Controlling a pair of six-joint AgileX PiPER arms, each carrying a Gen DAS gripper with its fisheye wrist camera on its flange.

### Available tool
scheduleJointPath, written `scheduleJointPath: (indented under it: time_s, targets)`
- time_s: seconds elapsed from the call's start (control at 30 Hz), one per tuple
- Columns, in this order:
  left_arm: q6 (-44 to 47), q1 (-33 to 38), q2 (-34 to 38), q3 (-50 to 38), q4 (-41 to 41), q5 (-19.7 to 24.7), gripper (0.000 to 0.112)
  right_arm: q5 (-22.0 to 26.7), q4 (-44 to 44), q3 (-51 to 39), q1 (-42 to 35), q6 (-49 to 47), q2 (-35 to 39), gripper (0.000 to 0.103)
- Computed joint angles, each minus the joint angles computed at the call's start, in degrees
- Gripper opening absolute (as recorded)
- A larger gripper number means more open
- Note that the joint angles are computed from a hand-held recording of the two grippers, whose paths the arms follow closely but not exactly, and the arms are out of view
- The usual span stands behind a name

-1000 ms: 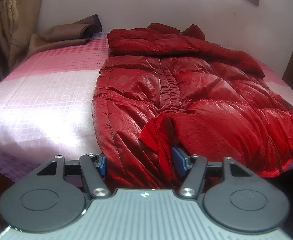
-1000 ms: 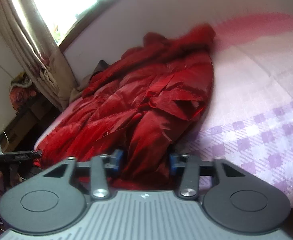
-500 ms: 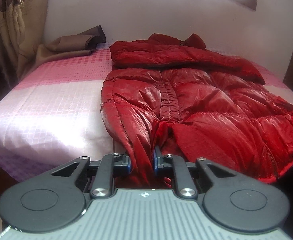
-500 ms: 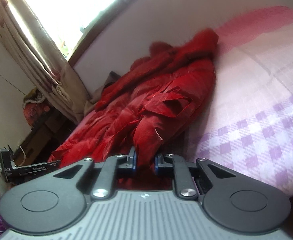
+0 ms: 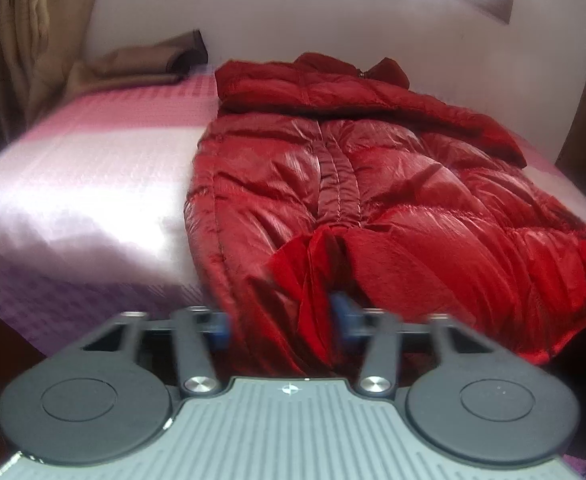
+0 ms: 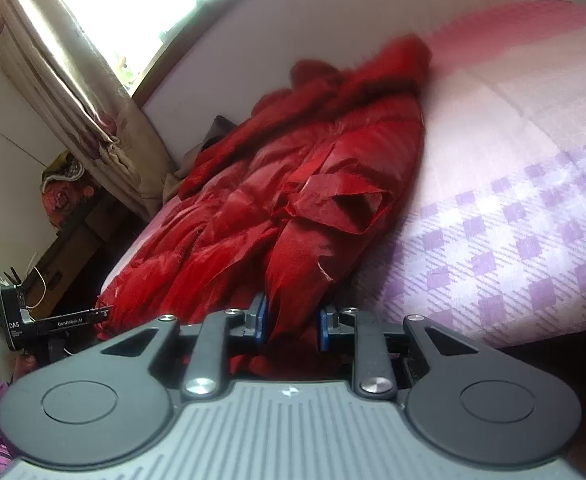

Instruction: Fold large clothes

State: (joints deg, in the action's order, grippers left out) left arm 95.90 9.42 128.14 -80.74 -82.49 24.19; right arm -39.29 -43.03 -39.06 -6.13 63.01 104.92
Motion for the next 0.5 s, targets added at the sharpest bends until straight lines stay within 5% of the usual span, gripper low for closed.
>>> scheduleJointPath:
  time_s: [0.07,0.33,0.5]
  targets:
    - [2.22,1.06,-0.58,1.22,-3.81,1.78,0.016,-1.75,1.21,0.69,-0.14,-1.15,0.64,0.017]
    - [-3.71,6.33,-7.73,4.72,-2.57,11.52,0.014,-13.06,-5.69,8.34,-5.10,5.37,-6.69,0.014]
    - [-4.93,6.02,-12.69,6.19,-6.83,11.93,0.014,-17.84,-6.20,10.79,-7.05,10.83,-12.12,0.012]
